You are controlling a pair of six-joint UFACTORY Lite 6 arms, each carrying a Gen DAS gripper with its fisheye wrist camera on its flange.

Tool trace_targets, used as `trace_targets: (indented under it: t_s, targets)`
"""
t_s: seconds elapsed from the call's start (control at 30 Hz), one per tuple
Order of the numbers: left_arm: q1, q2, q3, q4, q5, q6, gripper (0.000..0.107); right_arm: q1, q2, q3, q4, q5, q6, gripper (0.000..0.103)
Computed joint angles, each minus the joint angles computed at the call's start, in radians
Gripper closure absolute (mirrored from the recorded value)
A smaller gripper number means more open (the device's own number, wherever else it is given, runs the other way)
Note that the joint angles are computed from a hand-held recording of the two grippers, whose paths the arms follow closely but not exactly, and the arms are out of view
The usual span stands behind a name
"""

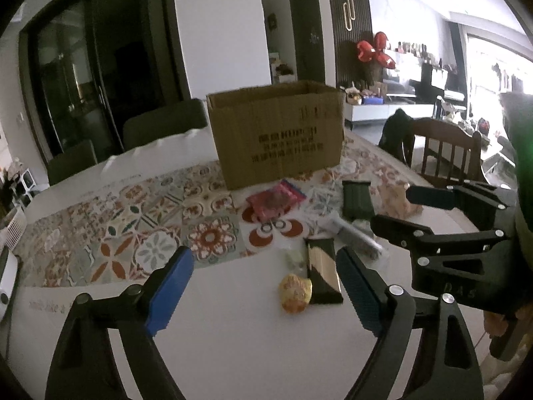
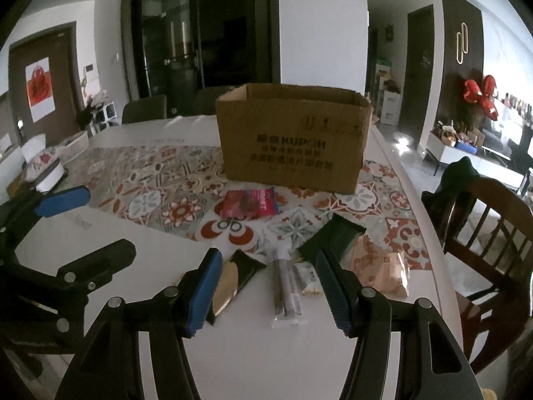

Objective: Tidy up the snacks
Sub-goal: 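Move both tools back from the box toward the remaining snacks, then grasp the yellow snack pouch with the left tool while the right tool grasps the clear stick snack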

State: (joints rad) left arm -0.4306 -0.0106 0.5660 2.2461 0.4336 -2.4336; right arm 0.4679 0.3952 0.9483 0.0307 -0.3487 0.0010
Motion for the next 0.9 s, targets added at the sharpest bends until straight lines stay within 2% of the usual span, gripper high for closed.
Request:
trace_targets:
  t_s: [0.27,0.43,0.47,0.5,0.9]
  targets:
    - [0.011,0.114,0.01,0.139,0.022,-0.147,0.028,0.03,0.062,0.004,0.145,-0.053,-0.165,0.043]
    - [0.057,0.214,0.067,0.3,-0.024,-0.305,0.036,0.028,0.132,0.054,0.122,-0.036,-0.15,0.044]
    - [0.066,0.231,0.077,0.333,-0.033,-0.335,0.038,0.027,0.143,0.064,0.112,-0.031,-0.141,0.047]
    - [0.07,0.245,0.087,0.347,-0.039,-0.348,0.039,0.024,0.164,0.084,0.095,-0.017,-0.125,0.05]
    - [0.126,0.389,0.181,0.592,-0.088,-0.57,0.055,0.0,0.309,0.228,0.061,0.064,-0.073,0.055]
